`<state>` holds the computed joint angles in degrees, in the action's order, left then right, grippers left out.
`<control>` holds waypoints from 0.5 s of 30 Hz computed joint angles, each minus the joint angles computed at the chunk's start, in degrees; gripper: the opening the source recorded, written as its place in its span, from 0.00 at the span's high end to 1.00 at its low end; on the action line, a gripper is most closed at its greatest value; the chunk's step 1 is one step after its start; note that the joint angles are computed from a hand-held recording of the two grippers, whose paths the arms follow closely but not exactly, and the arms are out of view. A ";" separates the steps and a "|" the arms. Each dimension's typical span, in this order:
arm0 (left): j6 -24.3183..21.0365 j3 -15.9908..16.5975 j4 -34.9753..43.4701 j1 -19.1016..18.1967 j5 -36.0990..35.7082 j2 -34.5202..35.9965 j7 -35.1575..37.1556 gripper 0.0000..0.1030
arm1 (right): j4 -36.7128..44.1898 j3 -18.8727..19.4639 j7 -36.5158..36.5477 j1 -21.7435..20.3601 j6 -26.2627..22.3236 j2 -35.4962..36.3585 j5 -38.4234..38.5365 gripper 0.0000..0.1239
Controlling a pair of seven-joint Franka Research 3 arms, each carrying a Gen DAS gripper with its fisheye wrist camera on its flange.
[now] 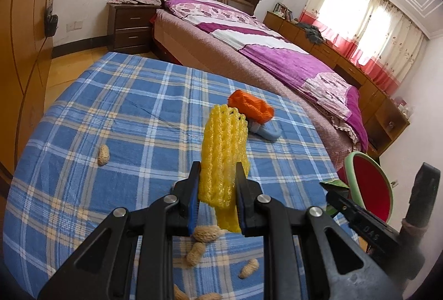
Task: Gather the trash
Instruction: 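Carry yellow net and green packet over the red bucket and open both tools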
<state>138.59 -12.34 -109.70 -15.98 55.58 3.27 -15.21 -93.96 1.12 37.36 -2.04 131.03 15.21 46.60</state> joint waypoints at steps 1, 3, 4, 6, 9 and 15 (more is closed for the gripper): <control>-0.01 -0.06 0.25 -0.08 0.09 0.11 0.13 0.79 | -0.19 -0.02 -0.39 -0.36 -0.21 -0.37 0.68 0.75; 0.19 -0.13 0.84 -0.24 0.18 0.43 0.48 0.79 | -0.63 -0.18 -1.25 -1.08 -0.45 -1.23 2.29 0.75; 0.45 -0.13 1.19 -0.32 0.22 0.67 0.70 0.79 | -0.77 -0.32 -1.59 -1.34 -0.49 -1.57 2.99 0.75; 0.86 -0.12 2.10 -0.56 0.14 1.29 1.40 0.79 | -0.96 -0.64 -2.11 -1.85 -0.63 -2.13 4.39 0.75; 1.47 -0.05 4.09 -1.17 -0.12 2.74 3.04 0.79 | -0.53 -1.20 -2.48 -2.65 -0.86 -2.23 6.04 0.75; 2.37 0.55 9.26 -2.82 -1.74 6.56 7.55 0.79 | 1.57 -2.01 -1.89 -4.66 -1.69 -1.07 8.32 0.75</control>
